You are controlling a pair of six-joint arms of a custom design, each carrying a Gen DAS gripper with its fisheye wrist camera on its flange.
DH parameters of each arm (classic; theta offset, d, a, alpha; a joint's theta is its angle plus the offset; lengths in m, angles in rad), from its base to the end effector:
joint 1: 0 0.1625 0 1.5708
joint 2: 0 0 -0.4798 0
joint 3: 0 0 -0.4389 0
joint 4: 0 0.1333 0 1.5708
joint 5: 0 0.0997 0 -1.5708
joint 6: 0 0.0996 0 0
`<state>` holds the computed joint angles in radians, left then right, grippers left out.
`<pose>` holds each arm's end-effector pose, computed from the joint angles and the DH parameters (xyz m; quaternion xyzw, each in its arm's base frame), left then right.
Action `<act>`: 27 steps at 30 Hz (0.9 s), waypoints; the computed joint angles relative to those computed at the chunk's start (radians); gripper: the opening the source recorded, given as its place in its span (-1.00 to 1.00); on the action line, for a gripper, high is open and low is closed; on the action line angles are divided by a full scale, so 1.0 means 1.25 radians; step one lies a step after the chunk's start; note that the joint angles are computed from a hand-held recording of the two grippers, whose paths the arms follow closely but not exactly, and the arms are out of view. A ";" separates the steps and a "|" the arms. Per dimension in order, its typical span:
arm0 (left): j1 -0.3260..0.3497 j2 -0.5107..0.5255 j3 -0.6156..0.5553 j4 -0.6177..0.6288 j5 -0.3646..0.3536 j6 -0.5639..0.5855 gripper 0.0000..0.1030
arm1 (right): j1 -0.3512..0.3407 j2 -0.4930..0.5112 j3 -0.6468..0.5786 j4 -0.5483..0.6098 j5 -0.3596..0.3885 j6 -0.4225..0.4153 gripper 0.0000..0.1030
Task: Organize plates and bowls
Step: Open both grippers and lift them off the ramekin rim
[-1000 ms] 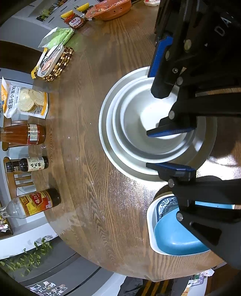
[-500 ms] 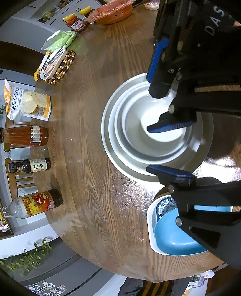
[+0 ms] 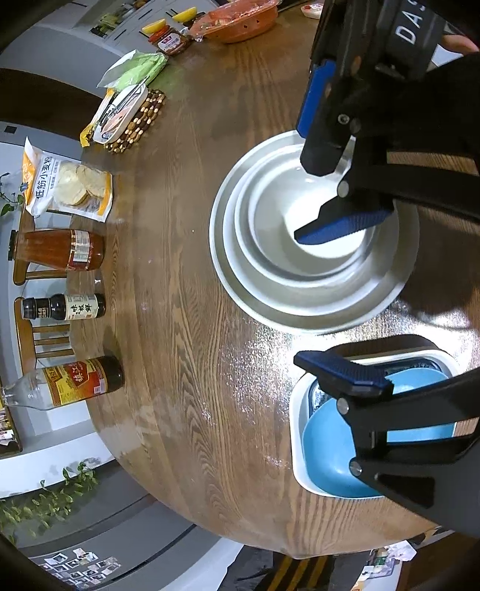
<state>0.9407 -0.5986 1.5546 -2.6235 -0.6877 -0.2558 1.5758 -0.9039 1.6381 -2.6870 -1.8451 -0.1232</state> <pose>-0.2749 -0.7338 0.0210 0.1477 0.8911 -0.2224 0.3669 0.1101 -0.7503 0.1936 0.0364 -0.9723 0.1798 0.1451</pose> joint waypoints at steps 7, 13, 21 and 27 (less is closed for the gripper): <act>-0.001 -0.013 0.013 -0.012 -0.007 -0.004 0.30 | 0.010 -0.008 0.013 -0.025 -0.014 -0.027 -0.16; -0.003 -0.019 0.020 -0.016 -0.013 -0.006 0.38 | 0.017 -0.015 0.023 -0.043 -0.029 -0.040 0.01; -0.001 -0.034 0.027 -0.004 -0.018 -0.026 0.55 | 0.012 -0.027 0.032 -0.046 -0.021 -0.037 0.19; 0.000 -0.048 0.036 0.011 -0.026 -0.040 0.59 | 0.004 -0.039 0.040 -0.043 -0.011 -0.041 0.21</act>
<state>0.9408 -0.6583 1.5994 -2.6097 -0.7206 -0.3062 1.5807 -0.9521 1.6879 -2.7412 -1.8592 -0.1740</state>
